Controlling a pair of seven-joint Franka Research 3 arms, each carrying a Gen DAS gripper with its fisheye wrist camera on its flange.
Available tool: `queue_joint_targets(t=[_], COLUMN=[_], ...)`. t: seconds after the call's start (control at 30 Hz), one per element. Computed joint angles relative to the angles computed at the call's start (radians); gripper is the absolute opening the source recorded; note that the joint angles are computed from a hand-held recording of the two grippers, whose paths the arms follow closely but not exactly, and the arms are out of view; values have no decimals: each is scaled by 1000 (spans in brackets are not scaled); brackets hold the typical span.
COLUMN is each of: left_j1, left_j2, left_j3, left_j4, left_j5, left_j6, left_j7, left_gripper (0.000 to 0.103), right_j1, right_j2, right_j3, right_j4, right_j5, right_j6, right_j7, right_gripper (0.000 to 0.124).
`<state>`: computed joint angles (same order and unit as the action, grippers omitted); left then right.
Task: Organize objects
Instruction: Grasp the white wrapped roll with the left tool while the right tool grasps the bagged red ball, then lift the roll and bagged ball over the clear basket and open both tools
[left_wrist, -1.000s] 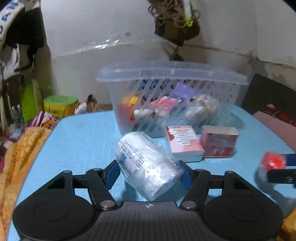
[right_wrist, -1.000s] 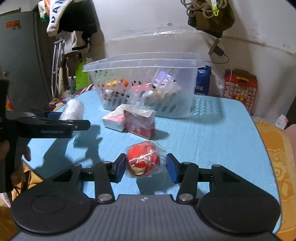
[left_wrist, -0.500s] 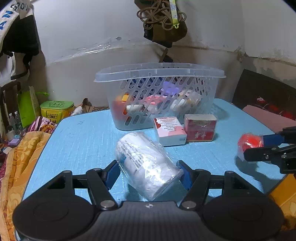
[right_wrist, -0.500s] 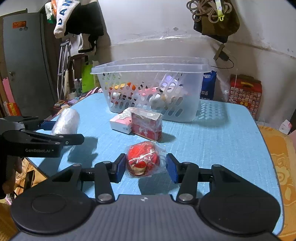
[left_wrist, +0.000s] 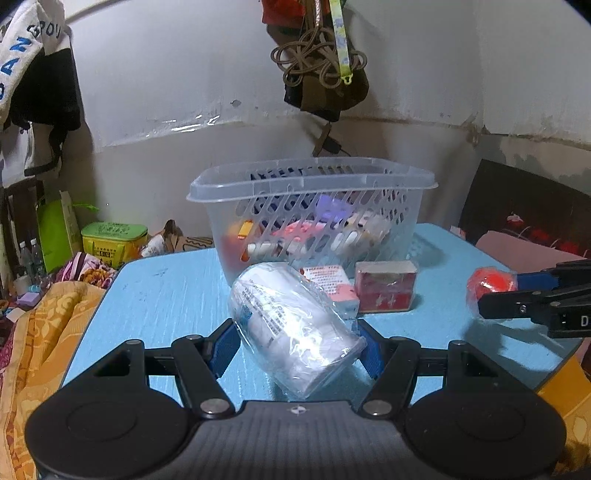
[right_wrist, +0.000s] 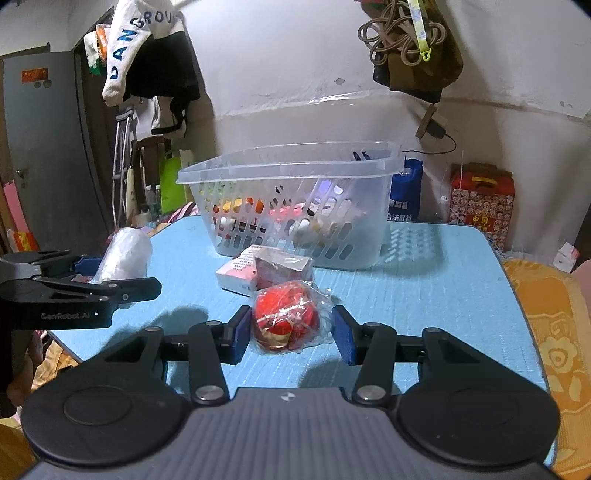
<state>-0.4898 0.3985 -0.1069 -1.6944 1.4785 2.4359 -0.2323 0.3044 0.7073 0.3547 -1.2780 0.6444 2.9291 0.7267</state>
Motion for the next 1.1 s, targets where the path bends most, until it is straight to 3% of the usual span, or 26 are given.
queue_joint_targets(t=[0.6, 1.1], left_j1=[-1, 9], left_j2=[-37, -65], left_j3=[-9, -27], left_j4=[-30, -60], left_j5=[100, 184], left_j6=[-23, -35], left_j7=[-88, -161], left_gripper=[70, 70], right_j1=[-32, -67], right_j2=[-1, -3], right_j3=[55, 89], right_j4=[-5, 23], right_j5=[49, 152], right_j6=[46, -15], right_j7=[-43, -106], right_gripper=[51, 50])
